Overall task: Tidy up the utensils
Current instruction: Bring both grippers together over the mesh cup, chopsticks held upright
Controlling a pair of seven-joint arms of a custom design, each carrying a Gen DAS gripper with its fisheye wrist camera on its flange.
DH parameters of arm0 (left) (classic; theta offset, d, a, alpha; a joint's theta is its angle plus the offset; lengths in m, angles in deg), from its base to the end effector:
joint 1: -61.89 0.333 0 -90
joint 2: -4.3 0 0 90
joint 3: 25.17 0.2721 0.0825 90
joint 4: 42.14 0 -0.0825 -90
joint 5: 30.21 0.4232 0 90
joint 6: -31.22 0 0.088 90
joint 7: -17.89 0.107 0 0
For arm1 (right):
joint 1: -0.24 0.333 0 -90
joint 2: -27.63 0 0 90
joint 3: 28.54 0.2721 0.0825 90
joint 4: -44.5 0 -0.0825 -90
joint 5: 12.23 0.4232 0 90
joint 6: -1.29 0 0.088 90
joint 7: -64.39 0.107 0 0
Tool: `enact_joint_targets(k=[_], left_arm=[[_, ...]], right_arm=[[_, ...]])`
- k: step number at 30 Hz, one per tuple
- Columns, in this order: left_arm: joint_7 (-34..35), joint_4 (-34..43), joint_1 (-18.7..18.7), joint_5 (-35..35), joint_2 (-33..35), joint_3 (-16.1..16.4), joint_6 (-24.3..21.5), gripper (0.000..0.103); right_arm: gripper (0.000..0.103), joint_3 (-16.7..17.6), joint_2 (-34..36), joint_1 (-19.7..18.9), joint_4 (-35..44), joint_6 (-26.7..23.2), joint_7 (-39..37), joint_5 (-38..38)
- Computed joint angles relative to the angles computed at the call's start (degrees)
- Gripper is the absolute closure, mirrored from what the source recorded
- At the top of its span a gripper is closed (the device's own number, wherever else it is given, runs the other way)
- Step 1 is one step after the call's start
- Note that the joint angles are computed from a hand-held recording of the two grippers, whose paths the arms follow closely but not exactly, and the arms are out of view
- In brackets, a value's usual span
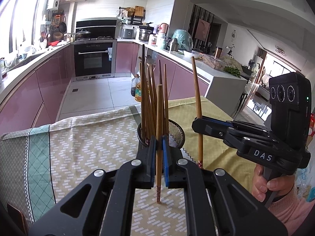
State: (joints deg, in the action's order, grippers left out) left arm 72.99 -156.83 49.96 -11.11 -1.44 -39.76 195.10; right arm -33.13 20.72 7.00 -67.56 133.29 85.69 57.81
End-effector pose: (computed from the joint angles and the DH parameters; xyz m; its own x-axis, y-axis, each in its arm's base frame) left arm 0.5444 -0.2972 0.5578 -0.2192 -0.9623 0.1610 -0.5829 -0.0031 -0.8125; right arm 0.6086 0.0408 0.5394 0.6613 -0.6821 -0.3122 -0.5079 -0.1010 -0.8555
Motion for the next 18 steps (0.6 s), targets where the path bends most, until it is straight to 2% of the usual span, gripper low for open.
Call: enact_joint_targets(k=[18], left_arm=[[2.9, 0.7, -0.2, -2.3, -1.1, 0.0, 1.0, 0.096]], right_arm=[[0.097, 0.3, 0.9, -0.2, 1.9, 0.1, -1.2, 1.9]])
